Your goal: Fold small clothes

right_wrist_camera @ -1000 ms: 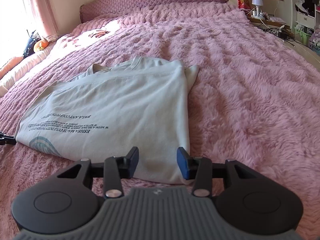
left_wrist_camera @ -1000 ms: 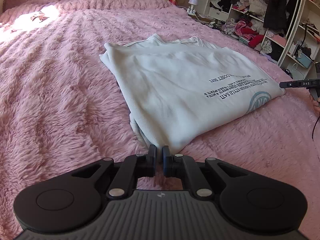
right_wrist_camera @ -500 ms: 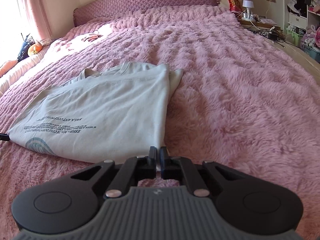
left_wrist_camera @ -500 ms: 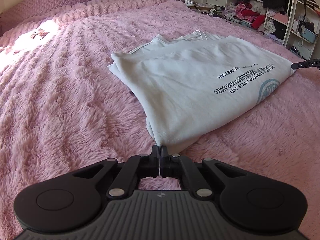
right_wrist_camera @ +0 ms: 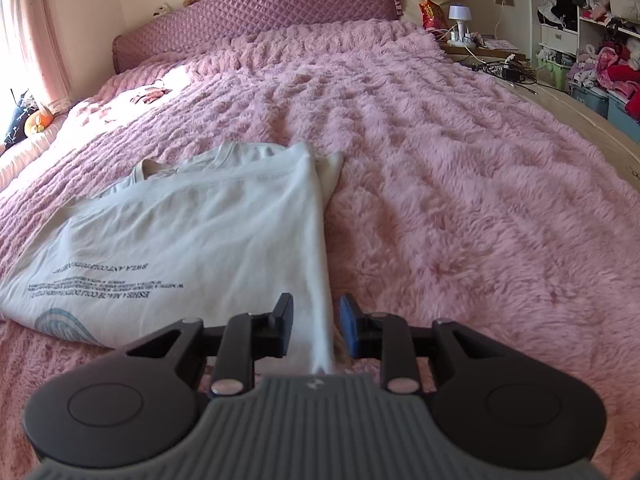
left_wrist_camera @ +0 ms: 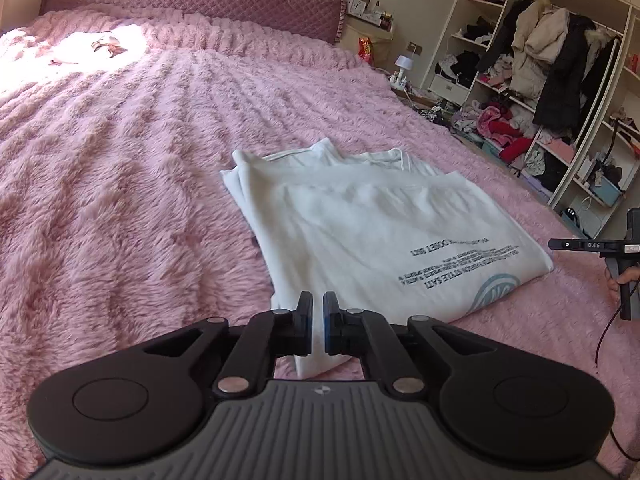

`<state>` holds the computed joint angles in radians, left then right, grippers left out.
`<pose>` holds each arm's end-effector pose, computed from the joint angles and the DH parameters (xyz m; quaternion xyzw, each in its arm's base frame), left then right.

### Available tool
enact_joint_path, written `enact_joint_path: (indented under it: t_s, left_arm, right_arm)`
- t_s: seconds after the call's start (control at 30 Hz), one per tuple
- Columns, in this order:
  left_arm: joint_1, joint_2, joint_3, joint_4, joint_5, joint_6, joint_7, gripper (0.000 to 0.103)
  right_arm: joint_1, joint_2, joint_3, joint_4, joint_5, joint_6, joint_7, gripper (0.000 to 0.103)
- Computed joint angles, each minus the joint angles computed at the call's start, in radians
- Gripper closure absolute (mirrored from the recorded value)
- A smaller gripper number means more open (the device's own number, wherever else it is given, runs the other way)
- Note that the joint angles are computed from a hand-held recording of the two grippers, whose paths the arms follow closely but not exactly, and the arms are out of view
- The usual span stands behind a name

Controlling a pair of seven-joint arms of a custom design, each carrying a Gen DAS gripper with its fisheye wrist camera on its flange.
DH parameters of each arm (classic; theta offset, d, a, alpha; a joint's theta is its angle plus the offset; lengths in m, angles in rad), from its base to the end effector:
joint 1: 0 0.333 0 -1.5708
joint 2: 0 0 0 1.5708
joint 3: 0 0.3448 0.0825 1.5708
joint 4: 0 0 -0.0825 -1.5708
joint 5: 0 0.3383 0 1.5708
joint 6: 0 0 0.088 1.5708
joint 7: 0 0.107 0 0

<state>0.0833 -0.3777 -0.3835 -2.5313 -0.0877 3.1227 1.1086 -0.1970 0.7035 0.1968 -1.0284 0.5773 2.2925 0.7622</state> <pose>0.3986 -0.1386 0.5666 -0.6891 0.5618 -0.4003 0.2218 0.7617 -0.0489 0.5367 -0.7751 0.4808 -0.1342 0.3873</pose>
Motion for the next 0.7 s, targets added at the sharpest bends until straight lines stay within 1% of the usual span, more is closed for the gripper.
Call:
enact_joint_path:
  t_s: [0.03,0.07,0.13,0.17,0.23,0.27,0.3,0.33,0.37,0.4,0.43,0.47,0.5,0.53,0.57,0.63,0.67,0.7]
  left_arm:
    - [0.006,0.026,-0.009,0.022,-0.001,0.020,-0.009,0.089]
    - [-0.010,0.053,-0.001,0.040,-0.009,0.039,-0.006,0.088]
    - [-0.067,0.109,0.034,0.067,-0.032,0.080,0.016,0.087]
    - [-0.071,0.130,0.031,0.078,-0.033,0.086,0.024,0.087]
    - [-0.051,0.165,0.004,0.102,-0.017,0.058,0.028,0.087]
    - [-0.032,0.176,-0.015,0.107,0.002,0.036,0.019,0.087]
    - [-0.028,0.186,-0.017,0.110,0.016,0.009,0.008,0.087]
    - [-0.020,0.191,-0.022,0.114,0.034,-0.024,-0.009,0.087]
    - [-0.030,0.199,-0.007,0.112,0.056,-0.060,-0.034,0.087]
    - [-0.076,0.208,0.032,0.100,0.008,-0.058,-0.007,0.087]
    - [-0.151,0.211,0.097,0.079,-0.063,-0.031,0.039,0.087]
    - [-0.198,0.212,0.135,0.058,-0.110,0.007,0.068,0.087]
    - [-0.241,0.212,0.170,0.048,-0.154,0.025,0.101,0.087]
    - [-0.277,0.209,0.200,0.043,-0.192,0.035,0.134,0.088]
    - [-0.310,0.208,0.228,0.041,-0.231,0.041,0.166,0.088]
    - [-0.334,0.197,0.243,0.036,-0.274,0.060,0.194,0.088]
    - [-0.380,0.191,0.276,0.029,-0.322,0.094,0.223,0.088]
    - [-0.402,0.190,0.284,0.033,-0.373,0.126,0.259,0.085]
  right_arm:
    - [0.008,-0.003,0.009,0.002,0.005,0.003,0.000,0.080]
    - [0.020,0.003,0.017,0.024,0.003,-0.015,0.003,0.080]
    - [0.040,0.018,0.035,0.066,0.009,-0.056,0.004,0.080]
    - [0.050,0.044,0.052,0.121,0.015,-0.116,0.011,0.079]
    - [0.074,0.081,0.066,0.196,0.021,-0.206,0.023,0.079]
    - [0.084,0.088,0.068,0.211,0.022,-0.233,0.017,0.079]
    - [0.098,0.088,0.065,0.210,0.016,-0.251,0.004,0.079]
    - [0.112,0.074,0.054,0.180,0.006,-0.245,-0.012,0.079]
    - [0.128,0.052,0.037,0.135,-0.012,-0.229,-0.024,0.079]
    - [0.139,0.041,0.021,0.106,-0.026,-0.213,-0.019,0.079]
    - [0.149,0.035,0.003,0.081,-0.043,-0.203,0.002,0.081]
    - [0.147,0.037,-0.003,0.069,-0.047,-0.200,0.017,0.086]
    - [0.142,0.037,-0.003,0.058,-0.044,-0.192,0.025,0.089]
    - [0.136,0.041,-0.002,0.054,-0.042,-0.186,0.032,0.093]
    - [0.135,0.059,-0.002,0.083,-0.046,-0.203,0.047,0.094]
    - [0.141,0.086,-0.006,0.145,-0.064,-0.240,0.094,0.094]
    - [0.145,0.087,-0.004,0.156,-0.070,-0.238,0.100,0.087]
    - [0.146,0.081,0.003,0.151,-0.067,-0.220,0.089,0.084]
